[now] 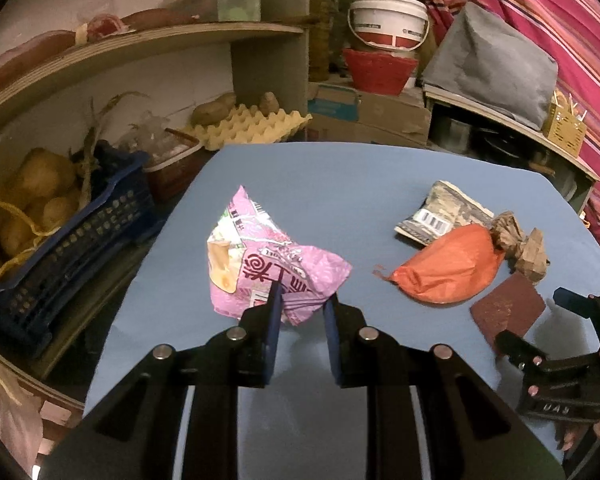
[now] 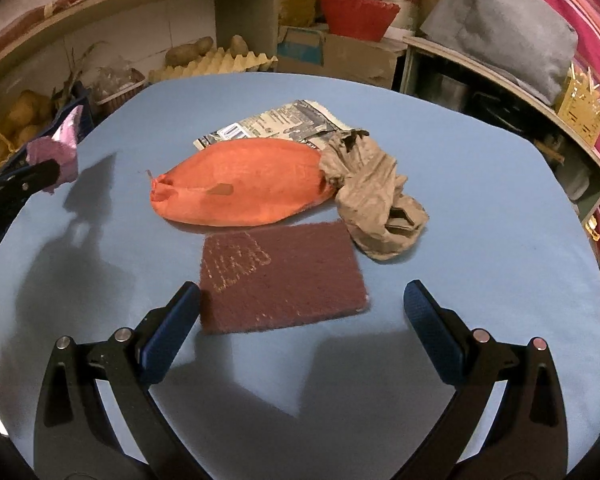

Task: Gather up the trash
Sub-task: 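Grasp the second brown scouring pad with right tool while left tool holds the pink packet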

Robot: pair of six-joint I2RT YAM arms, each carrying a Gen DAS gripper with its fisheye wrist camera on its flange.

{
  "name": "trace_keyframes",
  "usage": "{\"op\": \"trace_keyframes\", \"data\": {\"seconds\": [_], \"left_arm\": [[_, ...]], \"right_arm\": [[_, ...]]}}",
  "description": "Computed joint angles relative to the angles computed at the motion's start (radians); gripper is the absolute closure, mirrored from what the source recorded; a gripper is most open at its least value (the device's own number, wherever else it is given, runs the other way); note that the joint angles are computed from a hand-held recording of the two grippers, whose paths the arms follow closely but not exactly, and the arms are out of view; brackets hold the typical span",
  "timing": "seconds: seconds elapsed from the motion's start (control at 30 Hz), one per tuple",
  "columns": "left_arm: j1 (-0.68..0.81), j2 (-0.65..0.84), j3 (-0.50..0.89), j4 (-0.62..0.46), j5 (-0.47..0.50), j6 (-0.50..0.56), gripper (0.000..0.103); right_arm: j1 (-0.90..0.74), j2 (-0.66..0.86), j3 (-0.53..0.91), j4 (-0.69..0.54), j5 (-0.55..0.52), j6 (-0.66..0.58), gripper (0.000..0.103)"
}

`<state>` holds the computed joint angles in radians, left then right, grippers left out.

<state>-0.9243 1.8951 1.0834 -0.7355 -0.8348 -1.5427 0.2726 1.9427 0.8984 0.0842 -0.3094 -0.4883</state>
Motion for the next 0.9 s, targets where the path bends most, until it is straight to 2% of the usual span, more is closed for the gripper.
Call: {"op": "trace_keyframes", "data": {"seconds": [0.23, 0.4, 0.57, 0.8, 0.9], "left_arm": [[-0.003, -0.043, -0.077, 0.041, 0.016, -0.021, 0.082], [-0.004, -0.048, -0.084, 0.052, 0.021, -0.023, 0.082], [-0.002, -0.049, -0.088, 0.054, 0.02, -0.022, 0.082], [0.004, -0.043, -0.059, 0.029, 0.02, -0.011, 0.082], [0.002, -0.038, -0.028, 0.018, 0.01, 0.002, 0.082]], "right_arm": [[0.031, 0.012, 0.006, -0.01, 0.048, 0.028, 0.004], [0.047, 0.02, 0.0, 0.002, 0.081, 0.016, 0.005], [0.026, 0.039, 0.038, -0.055, 0.02, -0.01, 0.017], [0.006, -0.006, -0.013, 0.002, 0.019, -0.068, 0.018], [-0.027, -0.034, -0.012, -0.037, -0.027, -0.103, 0.018]]}}
